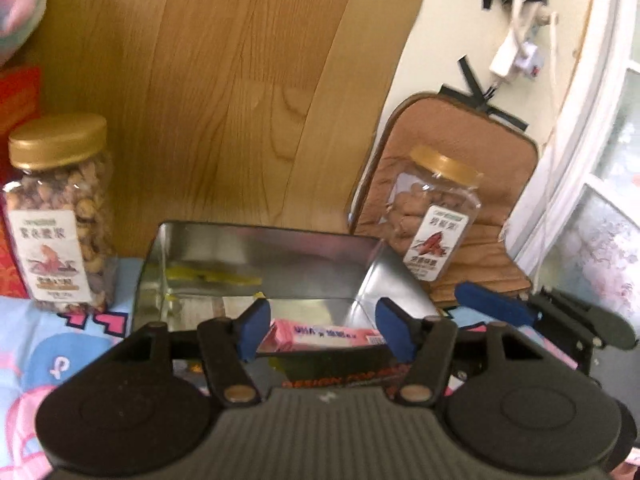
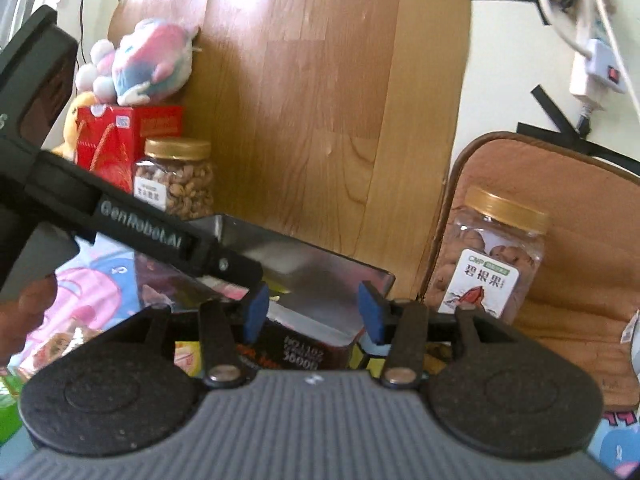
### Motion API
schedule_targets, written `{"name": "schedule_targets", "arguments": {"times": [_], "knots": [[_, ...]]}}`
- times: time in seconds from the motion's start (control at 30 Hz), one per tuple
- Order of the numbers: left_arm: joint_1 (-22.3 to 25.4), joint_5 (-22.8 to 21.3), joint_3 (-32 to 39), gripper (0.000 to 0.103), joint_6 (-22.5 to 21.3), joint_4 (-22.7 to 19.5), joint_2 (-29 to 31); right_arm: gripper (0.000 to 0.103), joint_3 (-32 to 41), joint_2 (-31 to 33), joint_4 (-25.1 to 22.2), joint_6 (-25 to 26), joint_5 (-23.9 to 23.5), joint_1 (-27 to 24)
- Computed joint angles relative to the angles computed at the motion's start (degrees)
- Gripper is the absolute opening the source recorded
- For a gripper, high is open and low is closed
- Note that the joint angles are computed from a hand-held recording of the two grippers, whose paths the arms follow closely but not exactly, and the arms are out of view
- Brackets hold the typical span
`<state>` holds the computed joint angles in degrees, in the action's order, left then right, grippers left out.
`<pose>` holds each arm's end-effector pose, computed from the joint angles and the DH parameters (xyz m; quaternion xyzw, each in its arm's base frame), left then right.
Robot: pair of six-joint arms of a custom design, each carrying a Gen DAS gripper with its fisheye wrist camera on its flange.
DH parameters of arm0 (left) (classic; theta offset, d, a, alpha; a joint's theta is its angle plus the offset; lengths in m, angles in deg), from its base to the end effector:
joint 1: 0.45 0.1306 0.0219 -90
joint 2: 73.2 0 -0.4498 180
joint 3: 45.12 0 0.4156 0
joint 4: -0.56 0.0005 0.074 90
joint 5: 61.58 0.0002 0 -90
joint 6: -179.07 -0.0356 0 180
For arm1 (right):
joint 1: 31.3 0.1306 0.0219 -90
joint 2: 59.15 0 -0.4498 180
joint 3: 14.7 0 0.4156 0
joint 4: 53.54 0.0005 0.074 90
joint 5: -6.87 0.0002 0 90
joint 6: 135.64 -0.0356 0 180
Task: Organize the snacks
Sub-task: 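Carry the pink box into the black box and open the right gripper, then move the right gripper to the white cup with yellow lid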
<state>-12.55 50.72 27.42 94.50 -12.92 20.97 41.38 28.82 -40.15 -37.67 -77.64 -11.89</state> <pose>0.5136 -0.1244 0.3643 0.1396 0.8640 -0.2385 0.4208 0.4376 0.1500 0.3256 -0.1647 0.7942 0.0195 0.5845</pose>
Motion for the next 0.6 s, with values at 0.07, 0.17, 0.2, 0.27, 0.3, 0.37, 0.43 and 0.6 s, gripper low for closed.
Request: {"name": "schedule_targets", "arguments": {"times": [0.07, 0.17, 0.2, 0.27, 0.3, 0.37, 0.43, 0.6], "knots": [[1.69, 3.09, -2.83, 0.061, 0.47, 2.12, -2.83, 0.052, -2.00, -1.93, 0.85, -1.77, -0.23, 0.48], [4.93, 6.03, -7.57, 0.062, 0.17, 4.29, -6.71, 0.052, -3.32, -3.92, -1.99, -5.81, -5.08, 0.96], [6.19, 6.83, -8.99, 0.062, 0.18, 4.22, -7.62, 0.052, -2.83, -3.75, -4.04, -6.74, -7.17, 1.18], [8.38, 8.33, -10.68, 0.062, 0.48, 3.09, -8.54, 0.052, -0.72, -2.09, -8.53, -9.08, -10.22, 2.13], [9.47, 8.90, -11.45, 0.062, 0.67, 2.53, -8.85, 0.052, 0.59, -0.90, -10.35, -10.22, -10.89, 2.71], [11.86, 10.10, -13.23, 0.062, 0.77, 2.05, -9.86, 0.052, 3.45, 1.81, -13.31, -11.74, -11.09, 3.71], [14.54, 11.67, -14.97, 0.062, 0.76, 1.98, -11.03, 0.052, 6.07, 4.63, -14.83, -12.63, -9.55, 4.43], [19.27, 14.82, -17.17, 0.062, 0.66, 1.59, -12.39, 0.054, 10.28, 9.04, -19.80, -18.42, -10.22, 4.09]]}}
